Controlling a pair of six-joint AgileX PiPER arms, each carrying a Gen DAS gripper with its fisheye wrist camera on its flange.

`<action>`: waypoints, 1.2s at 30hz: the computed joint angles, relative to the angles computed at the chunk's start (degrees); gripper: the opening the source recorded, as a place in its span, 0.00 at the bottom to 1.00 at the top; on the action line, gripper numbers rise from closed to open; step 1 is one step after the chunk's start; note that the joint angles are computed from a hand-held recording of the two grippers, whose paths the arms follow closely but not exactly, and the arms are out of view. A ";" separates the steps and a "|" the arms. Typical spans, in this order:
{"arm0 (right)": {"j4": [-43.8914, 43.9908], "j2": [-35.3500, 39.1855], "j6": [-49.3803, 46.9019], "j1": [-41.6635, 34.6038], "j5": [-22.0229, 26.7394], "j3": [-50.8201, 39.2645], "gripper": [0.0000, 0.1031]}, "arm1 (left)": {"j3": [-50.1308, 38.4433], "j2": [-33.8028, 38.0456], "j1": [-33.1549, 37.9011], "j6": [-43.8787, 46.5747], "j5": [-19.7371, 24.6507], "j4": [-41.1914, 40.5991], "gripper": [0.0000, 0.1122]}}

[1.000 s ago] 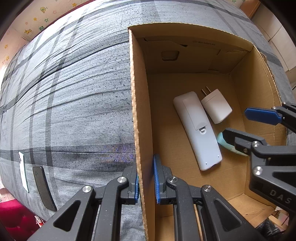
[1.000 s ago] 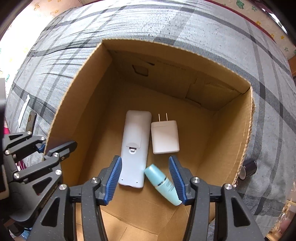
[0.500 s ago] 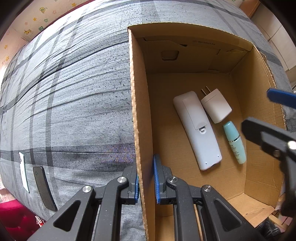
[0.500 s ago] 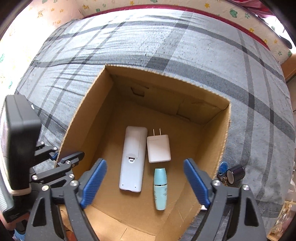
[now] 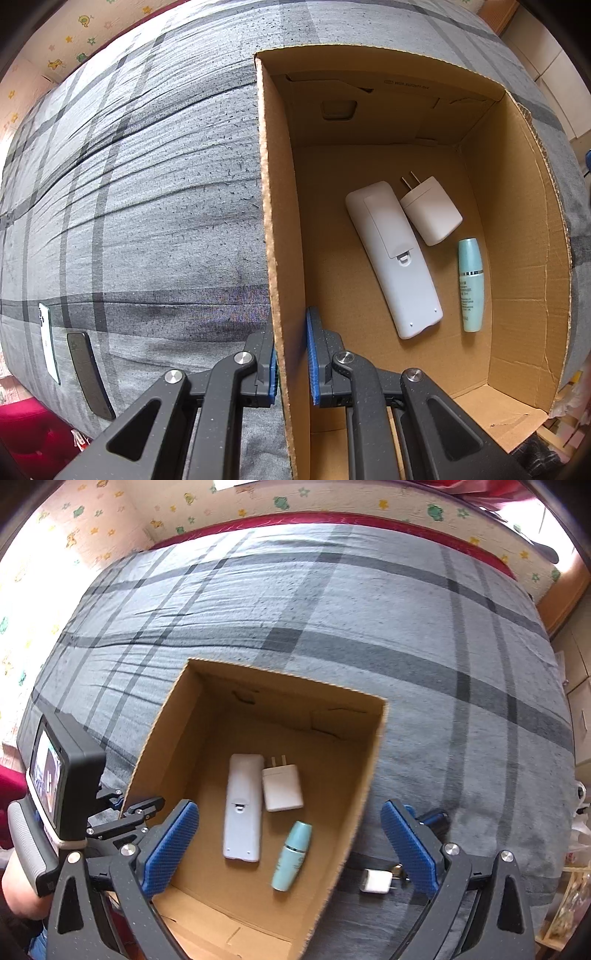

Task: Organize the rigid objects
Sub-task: 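Move the right gripper out of the box to the black key fob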

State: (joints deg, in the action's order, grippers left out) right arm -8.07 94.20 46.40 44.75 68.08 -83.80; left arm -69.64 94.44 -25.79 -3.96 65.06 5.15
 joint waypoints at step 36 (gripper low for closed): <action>2.00 -9.10 -6.61 -22.76 -10.93 29.48 1.00 | -0.91 0.90 -0.11 -0.53 0.96 0.56 0.12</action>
State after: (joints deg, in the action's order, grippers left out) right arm -6.07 85.11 39.80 21.99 57.15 -54.32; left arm -70.56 95.34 -25.90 -4.49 66.03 5.71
